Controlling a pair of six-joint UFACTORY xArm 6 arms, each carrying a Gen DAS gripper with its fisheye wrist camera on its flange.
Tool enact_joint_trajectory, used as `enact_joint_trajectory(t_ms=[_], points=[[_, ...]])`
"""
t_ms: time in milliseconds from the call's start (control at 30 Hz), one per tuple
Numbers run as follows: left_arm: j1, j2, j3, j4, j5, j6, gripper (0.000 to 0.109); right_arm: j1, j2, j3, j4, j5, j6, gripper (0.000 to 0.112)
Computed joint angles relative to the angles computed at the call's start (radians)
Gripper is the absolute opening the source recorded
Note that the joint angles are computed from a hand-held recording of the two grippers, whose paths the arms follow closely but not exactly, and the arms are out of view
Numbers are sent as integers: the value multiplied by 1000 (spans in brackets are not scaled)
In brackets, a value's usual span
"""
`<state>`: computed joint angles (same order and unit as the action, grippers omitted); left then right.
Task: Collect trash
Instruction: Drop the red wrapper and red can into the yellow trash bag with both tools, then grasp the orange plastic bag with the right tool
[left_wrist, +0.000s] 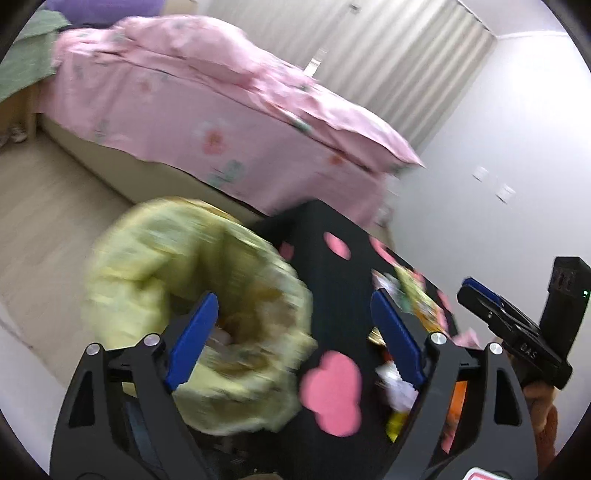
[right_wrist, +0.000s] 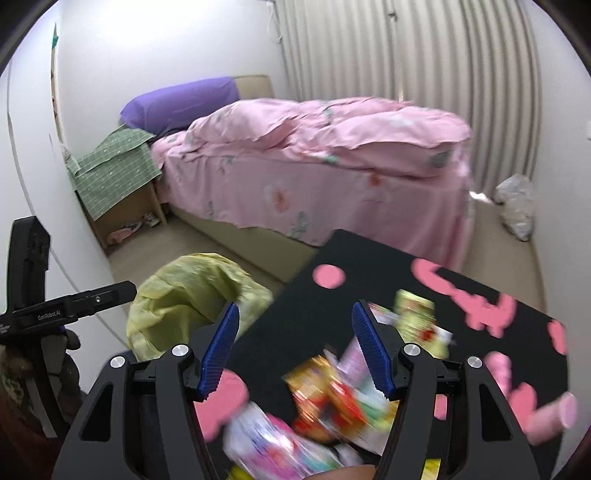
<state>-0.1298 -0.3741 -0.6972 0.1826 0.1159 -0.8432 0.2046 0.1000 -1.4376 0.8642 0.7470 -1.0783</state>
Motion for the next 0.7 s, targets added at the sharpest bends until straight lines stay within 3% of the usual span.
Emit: enact_joint_trajectory(t_ms=[100, 267, 333, 500, 700], points=[[-86, 69, -68, -116, 52, 141, 81, -73, -52, 55, -15, 21, -15, 60], [-203, 166, -172, -92, 88, 229, 81, -177, -158, 202, -21, -77, -74, 60], [-238, 206, -228, -7, 121, 209, 81, -222, -171, 224, -25, -76, -70, 60], [-276, 282, -312, 86, 135, 210, 80, -310, -220, 330, -30, -133, -88, 60], [-293, 407, -442, 53, 212, 295, 75, -382, -242, 411, -8, -184, -113, 60]])
